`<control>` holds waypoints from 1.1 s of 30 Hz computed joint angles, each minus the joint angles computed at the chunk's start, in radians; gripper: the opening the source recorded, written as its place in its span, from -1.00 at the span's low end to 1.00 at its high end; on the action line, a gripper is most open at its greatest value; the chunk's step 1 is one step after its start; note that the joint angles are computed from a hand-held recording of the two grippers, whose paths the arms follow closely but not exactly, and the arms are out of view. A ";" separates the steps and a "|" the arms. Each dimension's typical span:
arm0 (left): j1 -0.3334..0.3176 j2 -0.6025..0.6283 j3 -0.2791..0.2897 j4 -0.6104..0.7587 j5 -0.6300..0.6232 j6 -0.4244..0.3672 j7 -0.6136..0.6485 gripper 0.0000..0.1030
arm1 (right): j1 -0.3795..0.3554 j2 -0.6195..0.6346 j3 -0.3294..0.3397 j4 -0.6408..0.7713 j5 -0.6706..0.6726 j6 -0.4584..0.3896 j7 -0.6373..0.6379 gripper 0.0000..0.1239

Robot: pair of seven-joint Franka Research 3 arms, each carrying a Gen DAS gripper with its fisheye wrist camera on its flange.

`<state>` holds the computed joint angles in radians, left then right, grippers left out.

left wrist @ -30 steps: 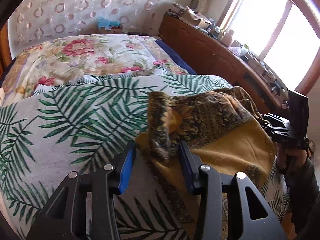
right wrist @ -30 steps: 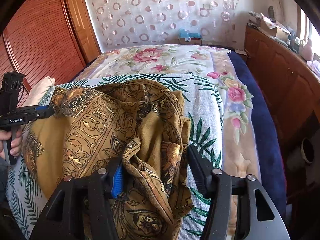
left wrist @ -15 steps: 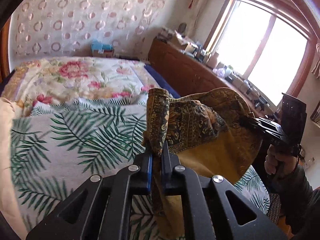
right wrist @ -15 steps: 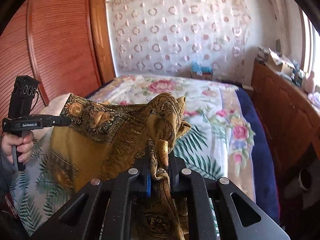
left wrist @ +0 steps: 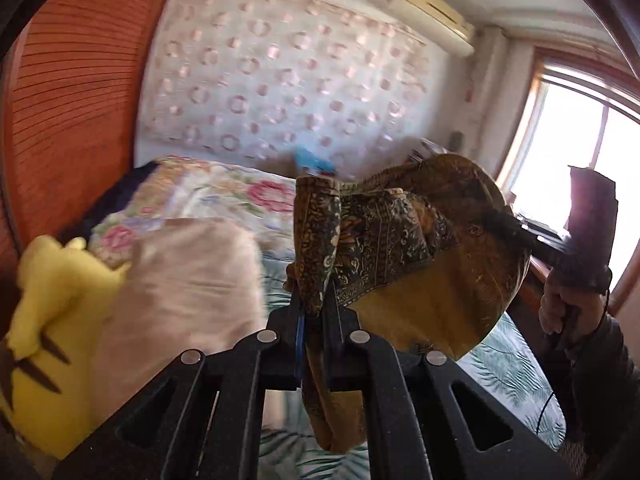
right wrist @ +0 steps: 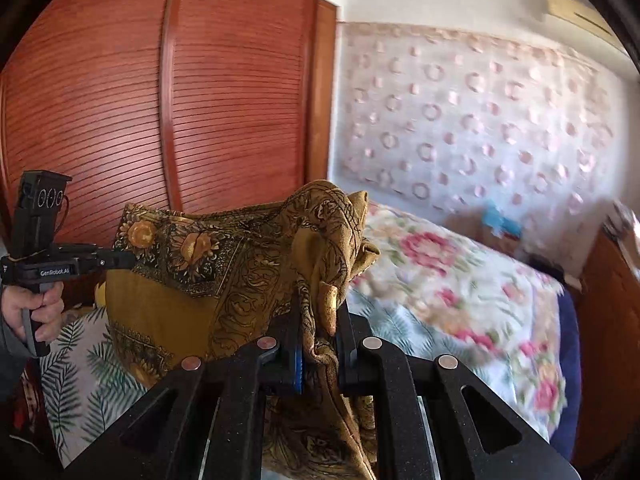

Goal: Fold small clothes
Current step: 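Lift the folded shirt with both tools and carry it toward the yellow plush toy, then lower the folded shirt onto the bed beside the plush toy and open both tools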

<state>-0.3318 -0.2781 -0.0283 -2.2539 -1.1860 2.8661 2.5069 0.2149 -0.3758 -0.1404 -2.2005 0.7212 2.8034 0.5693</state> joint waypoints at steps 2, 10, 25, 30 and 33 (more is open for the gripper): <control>0.012 -0.008 0.013 -0.024 -0.022 0.038 0.001 -0.86 | 0.021 0.095 0.016 0.105 -0.016 -0.030 -0.008 -0.82; 0.062 -0.006 0.036 -0.086 -0.290 0.080 0.145 -0.86 | -0.018 0.513 0.135 0.608 -0.169 -0.173 0.104 -0.82; 0.131 0.003 -0.043 -0.128 -0.318 0.144 0.148 -0.86 | -0.014 1.027 0.170 1.294 -0.444 -0.349 0.480 -0.49; 0.134 0.001 -0.044 -0.136 -0.207 0.153 0.056 -0.85 | -0.042 0.963 0.212 1.178 -0.413 -0.281 0.447 -0.33; 0.121 0.001 -0.040 -0.148 -0.112 0.186 -0.023 -0.78 | -0.059 0.941 0.224 1.111 -0.386 -0.295 0.423 -0.33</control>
